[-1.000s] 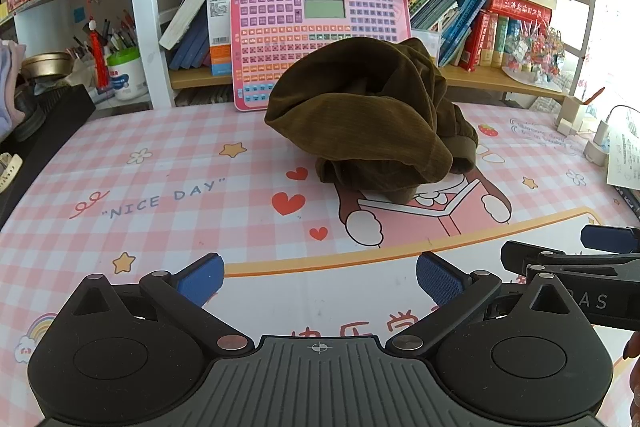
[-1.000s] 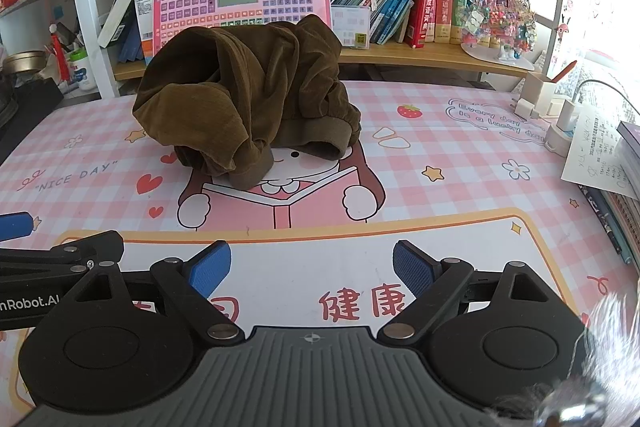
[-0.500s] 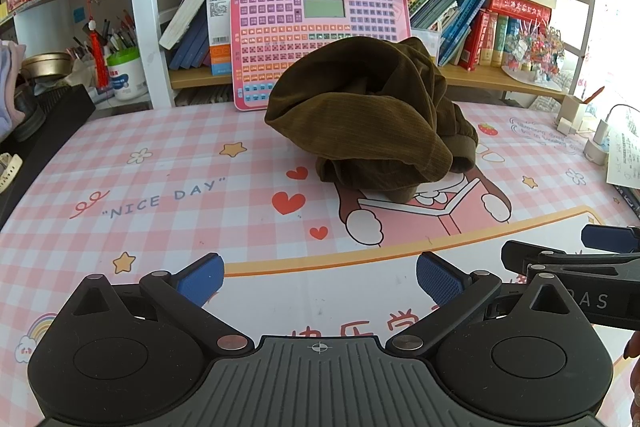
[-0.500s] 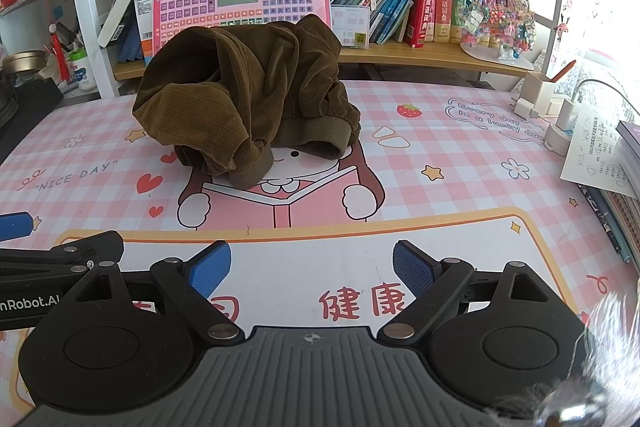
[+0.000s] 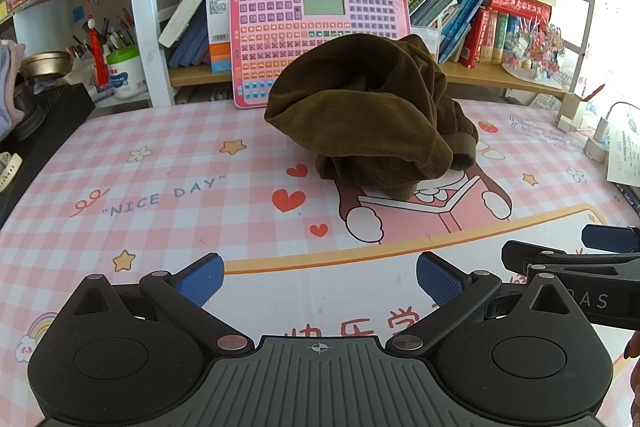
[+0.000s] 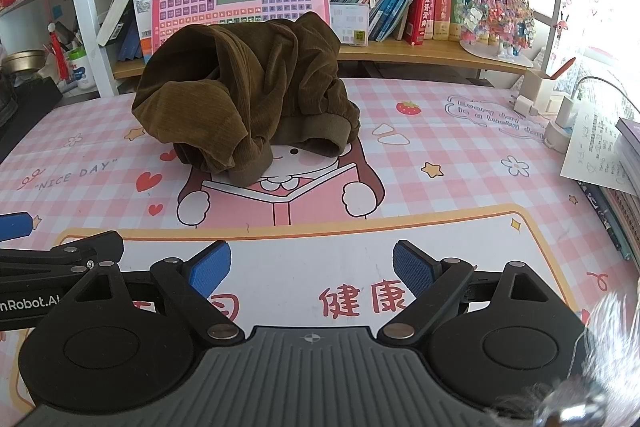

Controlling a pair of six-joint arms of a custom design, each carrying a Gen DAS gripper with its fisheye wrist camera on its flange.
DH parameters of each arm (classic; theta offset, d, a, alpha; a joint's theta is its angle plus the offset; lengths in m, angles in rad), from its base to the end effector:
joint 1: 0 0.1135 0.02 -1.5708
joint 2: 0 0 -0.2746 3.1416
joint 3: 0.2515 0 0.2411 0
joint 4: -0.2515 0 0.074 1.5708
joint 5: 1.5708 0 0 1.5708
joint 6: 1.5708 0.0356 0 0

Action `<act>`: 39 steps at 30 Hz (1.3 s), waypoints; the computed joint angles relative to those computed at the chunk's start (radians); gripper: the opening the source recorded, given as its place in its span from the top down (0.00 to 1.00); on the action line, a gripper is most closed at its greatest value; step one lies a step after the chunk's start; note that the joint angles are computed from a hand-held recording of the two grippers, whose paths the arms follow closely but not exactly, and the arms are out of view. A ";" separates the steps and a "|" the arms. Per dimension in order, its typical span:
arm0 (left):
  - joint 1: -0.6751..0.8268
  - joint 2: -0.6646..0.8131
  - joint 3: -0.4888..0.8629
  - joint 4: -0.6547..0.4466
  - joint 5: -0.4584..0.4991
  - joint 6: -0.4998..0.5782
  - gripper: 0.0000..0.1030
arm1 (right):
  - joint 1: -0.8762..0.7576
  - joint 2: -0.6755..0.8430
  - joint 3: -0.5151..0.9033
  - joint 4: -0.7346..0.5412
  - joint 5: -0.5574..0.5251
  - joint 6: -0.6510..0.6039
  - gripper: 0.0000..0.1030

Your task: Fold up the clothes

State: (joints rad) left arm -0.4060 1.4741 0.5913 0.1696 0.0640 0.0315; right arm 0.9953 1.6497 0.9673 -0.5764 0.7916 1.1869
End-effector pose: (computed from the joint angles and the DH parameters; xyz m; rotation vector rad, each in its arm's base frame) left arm 0.2480 -0.1091 0.1729 0.5312 2.2344 -0.2677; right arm 0.1797 0.2304 0.1923 0.3707 2.2765 -0.1227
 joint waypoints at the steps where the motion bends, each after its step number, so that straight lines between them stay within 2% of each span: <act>1: 0.000 0.000 0.001 -0.001 -0.001 0.000 0.00 | 0.000 0.000 0.000 0.000 -0.001 0.000 0.15; 39: -0.034 0.037 0.026 -0.021 -0.051 -0.029 0.00 | -0.042 -0.017 -0.049 0.070 -0.062 -0.049 0.15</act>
State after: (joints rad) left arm -0.4396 1.5108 0.6175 0.1486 0.0134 0.0023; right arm 0.9529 1.6331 0.9185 -0.5068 0.7299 1.1379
